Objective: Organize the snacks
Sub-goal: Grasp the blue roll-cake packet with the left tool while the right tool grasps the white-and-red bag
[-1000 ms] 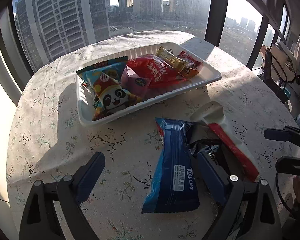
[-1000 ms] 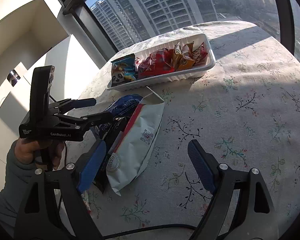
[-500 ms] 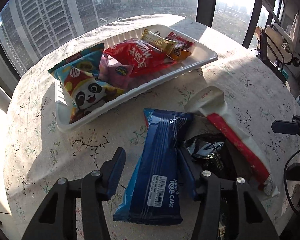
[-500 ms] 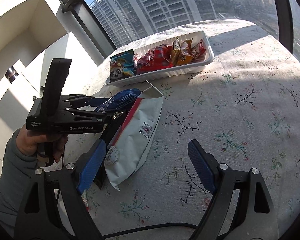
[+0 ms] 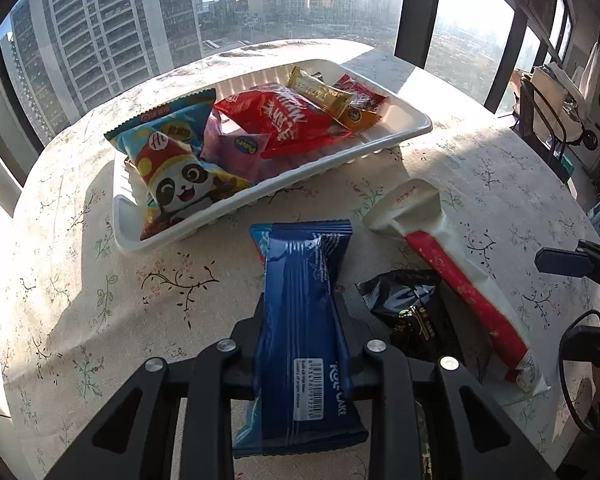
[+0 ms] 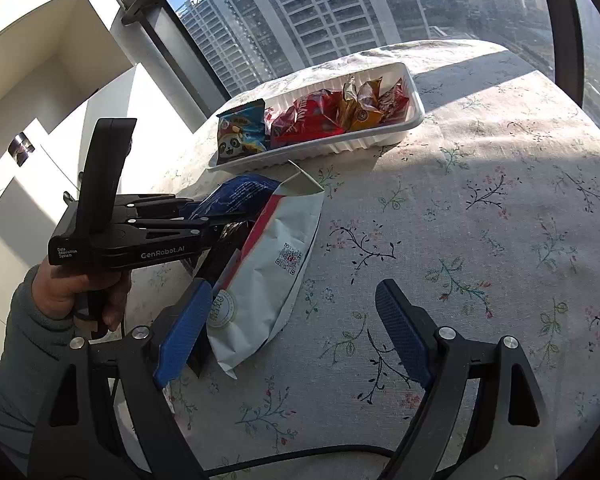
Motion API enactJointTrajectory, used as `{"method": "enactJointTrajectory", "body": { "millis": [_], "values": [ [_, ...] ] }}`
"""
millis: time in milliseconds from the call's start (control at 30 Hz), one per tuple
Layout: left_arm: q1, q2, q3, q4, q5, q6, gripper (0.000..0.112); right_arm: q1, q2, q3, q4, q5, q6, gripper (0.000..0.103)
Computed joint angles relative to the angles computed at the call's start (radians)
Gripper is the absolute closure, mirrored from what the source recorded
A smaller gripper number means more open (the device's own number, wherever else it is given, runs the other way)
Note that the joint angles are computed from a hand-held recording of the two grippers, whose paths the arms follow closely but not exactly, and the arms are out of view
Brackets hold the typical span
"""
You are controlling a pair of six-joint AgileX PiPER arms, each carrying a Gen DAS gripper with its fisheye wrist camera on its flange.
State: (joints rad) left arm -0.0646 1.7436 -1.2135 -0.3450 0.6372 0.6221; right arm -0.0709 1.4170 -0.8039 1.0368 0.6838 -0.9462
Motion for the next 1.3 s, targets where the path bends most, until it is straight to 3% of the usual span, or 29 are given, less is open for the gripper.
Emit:
{"method": "enactJointTrajectory", "body": {
  "millis": [233,467,600,667,800,1033,1300],
  "values": [
    [0.105,-0.094,0.091,-0.153,-0.013,0.121,0.084,0.063,0.006,-0.028,-0.051,-0.043,0.066,0.02],
    [0.192,-0.211,0.217,-0.323,-0.007,0.274,0.084,0.185,0.084,-0.129,-0.243,-0.108,0.273,0.025],
    [0.208,-0.237,0.25,-0.356,0.0,0.307,0.084,0.251,0.183,-0.233,-0.444,-0.101,0.477,0.036],
    [0.21,-0.241,0.258,-0.355,0.001,0.309,0.084,0.261,0.217,-0.262,-0.471,-0.096,0.507,0.04],
    [0.215,-0.238,0.27,-0.366,0.001,0.325,0.084,0.273,0.236,-0.28,-0.517,-0.111,0.533,0.061],
    [0.216,-0.23,0.278,-0.38,-0.004,0.337,0.084,0.27,0.231,-0.272,-0.571,-0.123,0.554,0.084],
    [0.223,-0.236,0.291,-0.394,-0.011,0.348,0.084,0.246,0.202,-0.226,-0.495,-0.147,0.479,0.088]
  ]
}}
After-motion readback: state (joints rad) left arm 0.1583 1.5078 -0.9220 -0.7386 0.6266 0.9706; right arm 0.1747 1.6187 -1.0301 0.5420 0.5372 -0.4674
